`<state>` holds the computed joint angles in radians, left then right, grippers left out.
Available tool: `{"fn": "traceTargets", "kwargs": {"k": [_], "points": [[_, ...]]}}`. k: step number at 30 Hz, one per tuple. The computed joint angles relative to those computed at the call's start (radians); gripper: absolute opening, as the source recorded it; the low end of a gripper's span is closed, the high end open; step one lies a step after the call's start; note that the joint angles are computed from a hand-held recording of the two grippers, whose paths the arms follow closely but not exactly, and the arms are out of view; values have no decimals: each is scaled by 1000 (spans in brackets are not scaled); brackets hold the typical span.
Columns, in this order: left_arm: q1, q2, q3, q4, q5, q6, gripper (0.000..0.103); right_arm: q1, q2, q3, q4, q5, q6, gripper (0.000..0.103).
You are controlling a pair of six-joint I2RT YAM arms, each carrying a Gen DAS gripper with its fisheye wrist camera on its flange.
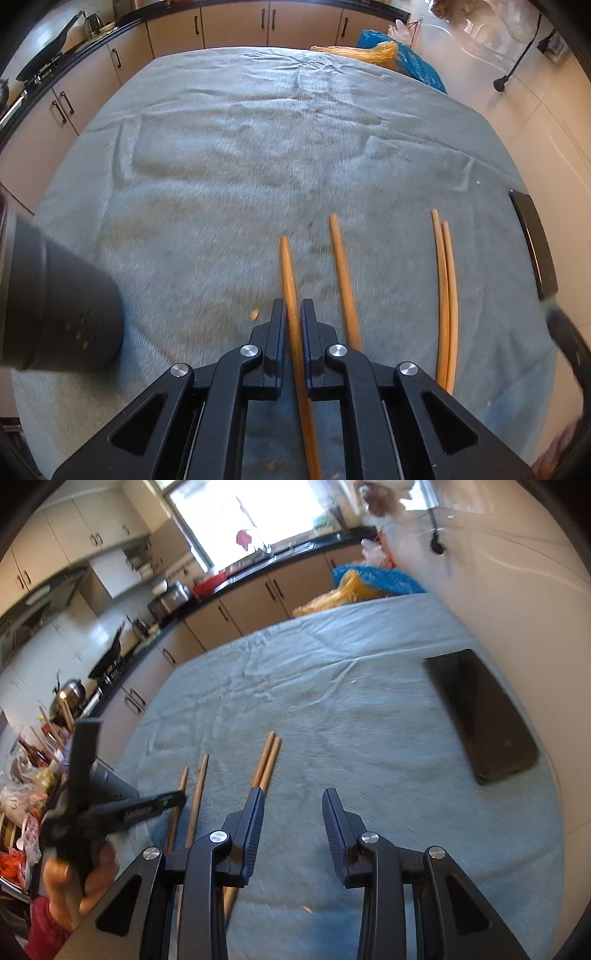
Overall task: Organize utensils
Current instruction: 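Move both tools to the last chopsticks and close each gripper on one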
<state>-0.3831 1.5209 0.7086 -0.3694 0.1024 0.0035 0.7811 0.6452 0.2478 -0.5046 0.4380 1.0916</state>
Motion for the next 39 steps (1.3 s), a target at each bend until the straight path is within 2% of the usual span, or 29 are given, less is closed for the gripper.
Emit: {"fn": "traceTargets", "kwargs": {"k": [4,7,9,12,19,23,26,29,31,34,37,39], "points": [[23,-45,-50,11,8,40,7,-186,330,74,231,-181,-157,27],[47,-60,-62,11,35,64,7,-246,507,144,295,-225,-198,24],[57,-67,-68,10,47,76,7,-251,592,181,308,-225,-213,24],[56,-62,-70,25,52,82,7,-269,693,228,311,-234,-221,17],[41,-59,-87,74,41,75,7,-267,802,296,293,-223,-247,17],[34,-59,-92,90,29,70,7,-222,877,368,232,-143,-273,13],[35,-68,-103,101,31,75,7,-234,849,335,257,-148,-279,7],[52,-87,-118,105,51,84,6,-233,721,243,305,-168,-241,6],[62,-128,-138,108,65,81,6,-188,624,204,278,-126,-195,6],[76,-247,-186,111,66,77,6,-43,436,151,221,13,-111,6],[101,-399,-224,76,74,85,6,115,345,149,144,171,-21,6],[116,-494,-237,40,76,95,6,245,315,176,48,304,73,6]]}}
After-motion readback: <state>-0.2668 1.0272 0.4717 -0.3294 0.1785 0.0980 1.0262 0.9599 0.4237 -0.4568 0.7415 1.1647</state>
